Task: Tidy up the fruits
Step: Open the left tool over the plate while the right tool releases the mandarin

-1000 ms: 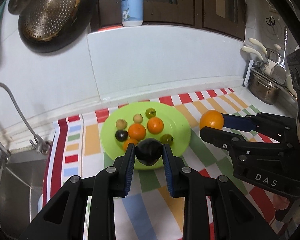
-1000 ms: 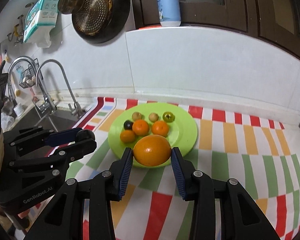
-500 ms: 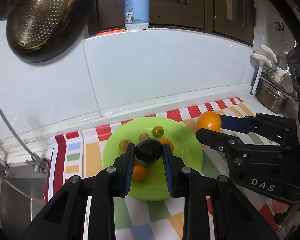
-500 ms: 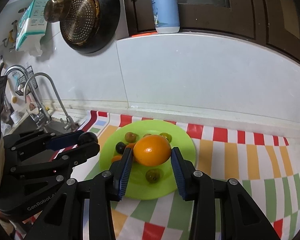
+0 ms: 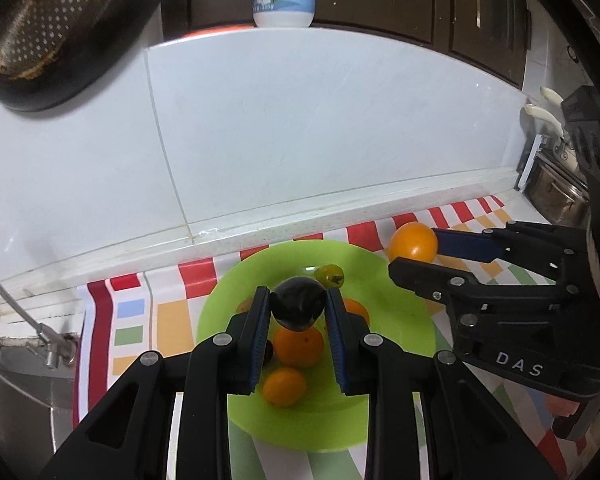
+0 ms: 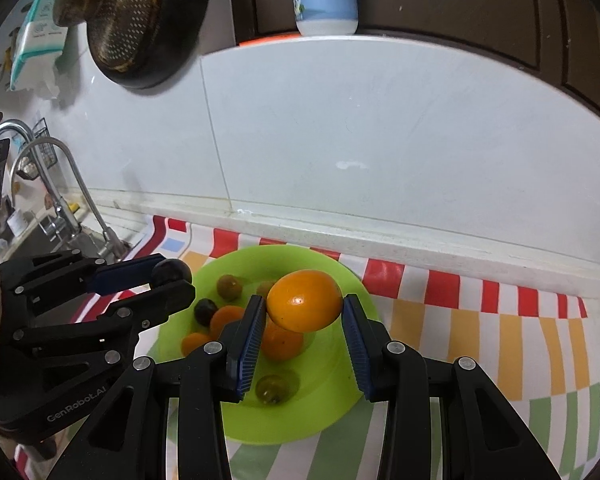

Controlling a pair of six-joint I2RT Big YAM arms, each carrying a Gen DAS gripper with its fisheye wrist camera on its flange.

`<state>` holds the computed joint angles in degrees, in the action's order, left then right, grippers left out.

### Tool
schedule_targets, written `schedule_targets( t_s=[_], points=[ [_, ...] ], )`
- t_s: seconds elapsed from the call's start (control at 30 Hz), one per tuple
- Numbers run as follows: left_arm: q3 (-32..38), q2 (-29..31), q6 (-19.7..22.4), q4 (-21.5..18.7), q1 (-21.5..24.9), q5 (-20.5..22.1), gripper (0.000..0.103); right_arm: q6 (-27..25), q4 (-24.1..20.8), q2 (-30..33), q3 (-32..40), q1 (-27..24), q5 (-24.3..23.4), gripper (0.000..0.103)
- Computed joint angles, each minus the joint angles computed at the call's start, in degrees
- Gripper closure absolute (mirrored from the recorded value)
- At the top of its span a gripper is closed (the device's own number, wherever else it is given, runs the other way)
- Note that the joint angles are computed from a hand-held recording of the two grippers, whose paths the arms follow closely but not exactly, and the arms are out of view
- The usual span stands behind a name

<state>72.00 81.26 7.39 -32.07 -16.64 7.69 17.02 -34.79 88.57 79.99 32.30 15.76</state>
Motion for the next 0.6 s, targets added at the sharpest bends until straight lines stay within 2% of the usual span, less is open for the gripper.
schedule_targets(
  t_s=[0.3,0.4,0.43,0.5,0.53,0.6],
  points=[
    [3.29,5.67,-0.19,-0.13,0.85,2.2,0.075,-0.15,-2.1,5.48,3.65,-2.71,-4.24,0.063],
    [3.78,6.65,-0.04,-0.03,0.7,1.71,0.075,-0.11,-2.59,6.57,4.41,-3.24,-5.54,0.063],
    [3.77,6.75,0.0,0.08,0.69,1.6,0.074,-0.11,-2.54,6.82,4.54,-3.32,-5.7,0.063],
    [3.27,6.47,-0.22,0.58,0.68,0.46,0.063,-0.25,-2.07,6.92,4.45,-3.39,-5.89,0.062],
    [2.82,6.06,-0.36,0.74,0.79,-0.07,0.063,-0.52,-1.9,6.9,4.38,-3.34,-5.94,0.062],
    [1.98,5.07,-0.77,0.73,1.04,-0.64,0.062,-0.87,-1.84,6.63,4.2,-2.98,-4.81,0.054]
  ],
)
